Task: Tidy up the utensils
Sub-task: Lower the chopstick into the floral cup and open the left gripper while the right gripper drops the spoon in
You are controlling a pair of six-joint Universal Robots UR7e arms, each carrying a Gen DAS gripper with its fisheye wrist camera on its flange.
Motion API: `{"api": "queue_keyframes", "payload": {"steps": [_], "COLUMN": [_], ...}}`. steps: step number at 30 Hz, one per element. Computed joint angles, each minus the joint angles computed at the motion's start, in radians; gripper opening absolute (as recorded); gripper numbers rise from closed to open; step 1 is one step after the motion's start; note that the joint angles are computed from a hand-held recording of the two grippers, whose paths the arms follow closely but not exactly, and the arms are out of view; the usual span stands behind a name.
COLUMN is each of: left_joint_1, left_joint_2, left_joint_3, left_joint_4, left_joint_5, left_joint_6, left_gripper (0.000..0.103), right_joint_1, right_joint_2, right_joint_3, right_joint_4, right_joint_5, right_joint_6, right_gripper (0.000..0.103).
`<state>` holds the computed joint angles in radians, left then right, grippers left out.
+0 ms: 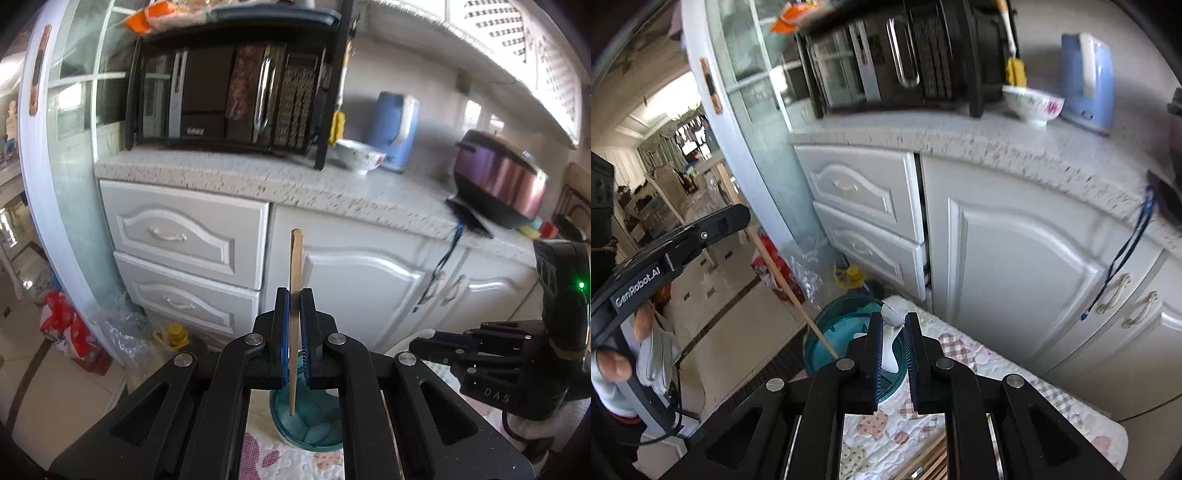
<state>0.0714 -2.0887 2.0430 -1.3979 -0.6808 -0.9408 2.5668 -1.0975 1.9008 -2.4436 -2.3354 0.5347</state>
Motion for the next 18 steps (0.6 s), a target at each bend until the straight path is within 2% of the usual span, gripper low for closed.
{"api": "queue_keyframes", "payload": {"steps": [8, 13, 18], "left_joint_1": [0.095, 0.126, 0.144], "left_joint_2": [0.009, 0.011, 0.015], "left_joint_3": [0.072, 0.100, 0.107], "left_joint_4": [-0.100, -0.102, -0.090], "left_joint_5": [-0.055, -0.079, -0.091], "left_joint_6": [0.050, 0.040, 0.019], "left_gripper": [0.004, 0.004, 0.004], "right_joint_1": [-0.075, -0.106, -0.131], "right_joint_2": [0.053, 0.084, 0.080], "right_joint_3": [-0.010, -0.011, 0.030], "right_joint_4": [0.043, 0.045, -0.023], "right_joint_5": [0.063, 0.090, 0.116], "right_joint_6": [-0.001, -0.001, 0.020], "right_gripper": [0.011, 0.011, 0.011]}}
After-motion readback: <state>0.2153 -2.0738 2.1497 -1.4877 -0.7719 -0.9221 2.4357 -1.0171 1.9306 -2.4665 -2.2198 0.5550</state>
